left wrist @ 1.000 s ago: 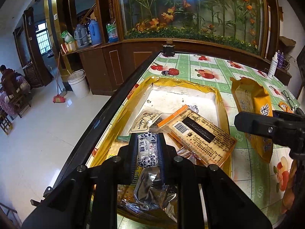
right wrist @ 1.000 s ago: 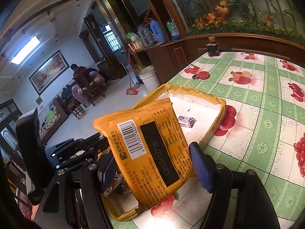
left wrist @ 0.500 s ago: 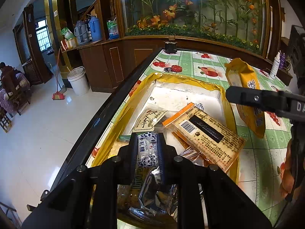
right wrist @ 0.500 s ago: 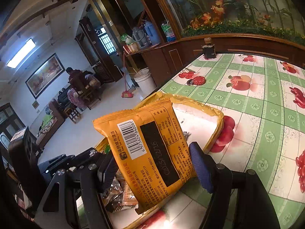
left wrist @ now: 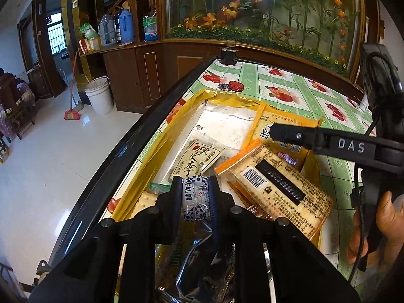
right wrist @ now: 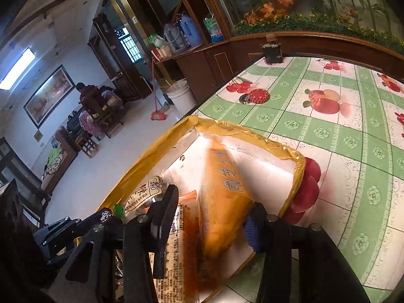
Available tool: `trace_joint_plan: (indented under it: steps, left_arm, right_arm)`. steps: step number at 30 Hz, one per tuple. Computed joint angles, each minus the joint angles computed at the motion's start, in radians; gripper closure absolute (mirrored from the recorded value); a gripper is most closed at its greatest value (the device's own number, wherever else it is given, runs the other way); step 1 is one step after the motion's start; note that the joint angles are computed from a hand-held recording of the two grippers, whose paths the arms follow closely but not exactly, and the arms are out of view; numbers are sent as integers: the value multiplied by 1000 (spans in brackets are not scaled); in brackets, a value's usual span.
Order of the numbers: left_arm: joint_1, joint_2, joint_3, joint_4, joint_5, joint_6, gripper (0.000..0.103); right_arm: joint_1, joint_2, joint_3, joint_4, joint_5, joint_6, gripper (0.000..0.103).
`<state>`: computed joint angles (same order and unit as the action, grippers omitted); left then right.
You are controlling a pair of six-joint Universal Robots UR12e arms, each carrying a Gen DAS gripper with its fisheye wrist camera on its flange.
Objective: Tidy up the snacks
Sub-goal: 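Release the candy from the left tool while the right tool drops the orange pack in the tray, then move both tools back from the tray toward the last snacks on the table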
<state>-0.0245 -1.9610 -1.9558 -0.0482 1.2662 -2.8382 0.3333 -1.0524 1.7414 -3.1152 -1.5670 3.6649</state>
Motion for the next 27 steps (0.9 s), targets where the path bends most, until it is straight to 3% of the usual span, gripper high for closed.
trace_joint_plan:
  steps: [2,3,4,5,6,8,10,27]
  left_arm:
    - [0,0,4,-8,7,-16,80]
    - [0,-1,7,-18,13,-26,57]
    - [-1,-1,11,-30,22,-37,28]
    - [1,-1,10,-28,20,-47,21]
    - [4,0,8,-18,15,-55,20]
    - [2,3,7,-16,23,-62,20]
    - [-2,6,11,-26,35,-64,20]
    - [-35,56,-19,36,-1,-80,19]
  right_arm:
    - [-3,1,3,-4,15,3,52]
    - [-3,1,4,-1,17,4,52]
    - [-3,0,6,-6,12,7,52]
    - [-3,-3,11,-15,7,10,51]
    - [-4,-6,16,-23,6,13,50]
    - [-4,-16,30,-45,-8,25,33]
    - [-3,-28,48,-66,-30,37,24]
    - [-33,-169,283,-205,-106,162,20]
